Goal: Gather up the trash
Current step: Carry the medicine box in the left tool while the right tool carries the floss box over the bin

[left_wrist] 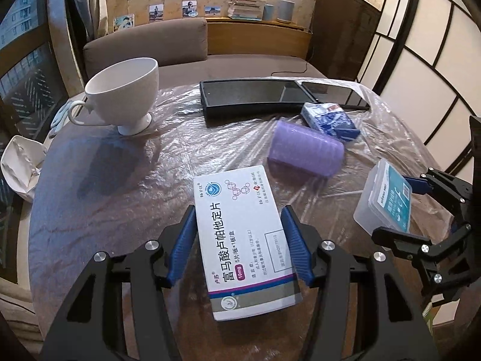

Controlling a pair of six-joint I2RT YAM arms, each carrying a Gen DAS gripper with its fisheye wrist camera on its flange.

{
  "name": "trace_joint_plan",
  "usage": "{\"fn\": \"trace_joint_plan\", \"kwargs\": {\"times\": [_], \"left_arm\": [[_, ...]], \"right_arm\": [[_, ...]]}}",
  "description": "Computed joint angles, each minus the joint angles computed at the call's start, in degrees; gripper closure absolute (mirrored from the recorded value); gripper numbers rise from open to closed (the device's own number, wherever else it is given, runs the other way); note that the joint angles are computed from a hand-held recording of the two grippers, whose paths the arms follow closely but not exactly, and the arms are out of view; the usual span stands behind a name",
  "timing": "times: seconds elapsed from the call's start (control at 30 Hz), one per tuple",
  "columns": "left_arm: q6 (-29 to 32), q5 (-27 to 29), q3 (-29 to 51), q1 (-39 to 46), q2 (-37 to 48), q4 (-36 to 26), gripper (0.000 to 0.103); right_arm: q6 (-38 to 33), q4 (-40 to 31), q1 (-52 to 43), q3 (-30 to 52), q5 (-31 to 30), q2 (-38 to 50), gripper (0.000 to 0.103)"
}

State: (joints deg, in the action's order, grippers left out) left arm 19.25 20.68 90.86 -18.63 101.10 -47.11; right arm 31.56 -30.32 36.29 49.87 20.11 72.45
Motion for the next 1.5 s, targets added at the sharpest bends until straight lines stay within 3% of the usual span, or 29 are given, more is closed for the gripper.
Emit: {"fn": "trace_joint_plan", "kwargs": {"times": [0.77,1.5], "left_arm": [[4.7,5.4,-16.0,3.1,-15.9,0.7,0.045],[12.6,10.8,-29.5,7.2,-32.7,-4.5,0.045]], "right_arm": [[11.6,-6.9,15.1,-3.9,9.4,-10.5,0.023],[27.1,-14.5,35.0,-4.0,18.8,-11.0,0.023]]}}
